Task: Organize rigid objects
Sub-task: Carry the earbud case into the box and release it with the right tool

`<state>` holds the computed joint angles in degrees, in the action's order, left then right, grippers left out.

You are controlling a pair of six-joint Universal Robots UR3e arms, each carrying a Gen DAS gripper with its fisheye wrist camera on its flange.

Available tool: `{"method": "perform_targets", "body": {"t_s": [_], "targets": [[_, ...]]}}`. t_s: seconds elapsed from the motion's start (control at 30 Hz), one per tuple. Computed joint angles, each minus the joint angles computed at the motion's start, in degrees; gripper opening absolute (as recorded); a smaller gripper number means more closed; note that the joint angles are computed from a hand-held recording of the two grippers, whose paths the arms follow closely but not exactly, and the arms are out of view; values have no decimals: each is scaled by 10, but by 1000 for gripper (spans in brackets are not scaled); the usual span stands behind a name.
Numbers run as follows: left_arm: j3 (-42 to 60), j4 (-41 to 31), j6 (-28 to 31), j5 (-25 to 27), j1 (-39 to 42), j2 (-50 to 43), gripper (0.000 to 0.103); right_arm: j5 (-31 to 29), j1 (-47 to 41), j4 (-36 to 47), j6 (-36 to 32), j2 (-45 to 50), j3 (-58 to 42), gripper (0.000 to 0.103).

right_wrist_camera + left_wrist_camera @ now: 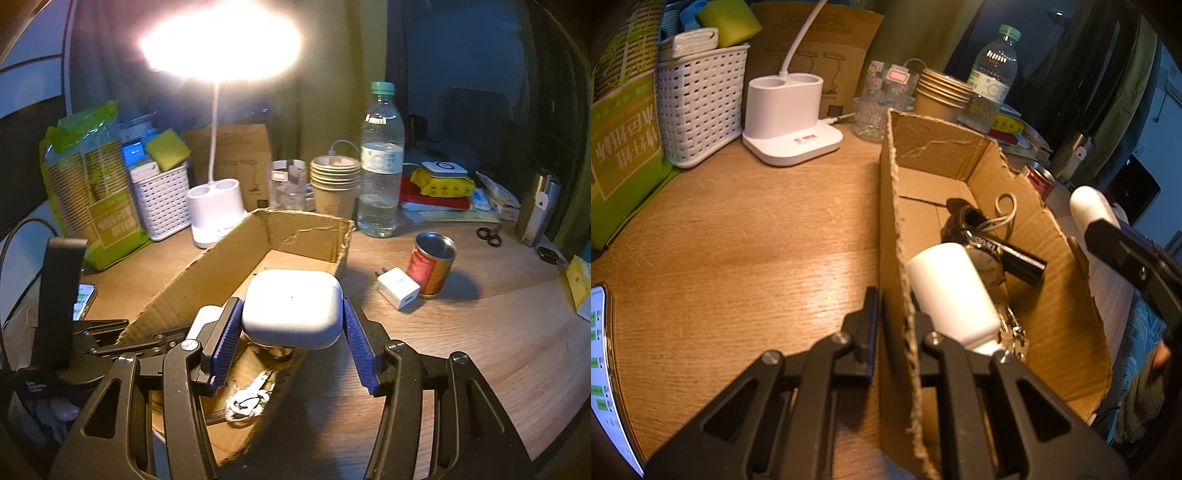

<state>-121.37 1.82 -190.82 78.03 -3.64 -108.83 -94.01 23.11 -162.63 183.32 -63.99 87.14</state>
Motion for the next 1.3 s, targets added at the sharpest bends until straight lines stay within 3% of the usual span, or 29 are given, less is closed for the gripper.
{"method": "perform_targets", "body": {"t_s": [0.6,1.0,1.3], "targets": [[0,0,-1,0,0,0,10,17,16,17,-6,15,-2,58],[0,-1,-1,1,-2,2,10,-20,33,51,-31,25,-26,58],[0,-2,-1,1,-2,2,10,-15,29,61,-32,23,-30,58]]}}
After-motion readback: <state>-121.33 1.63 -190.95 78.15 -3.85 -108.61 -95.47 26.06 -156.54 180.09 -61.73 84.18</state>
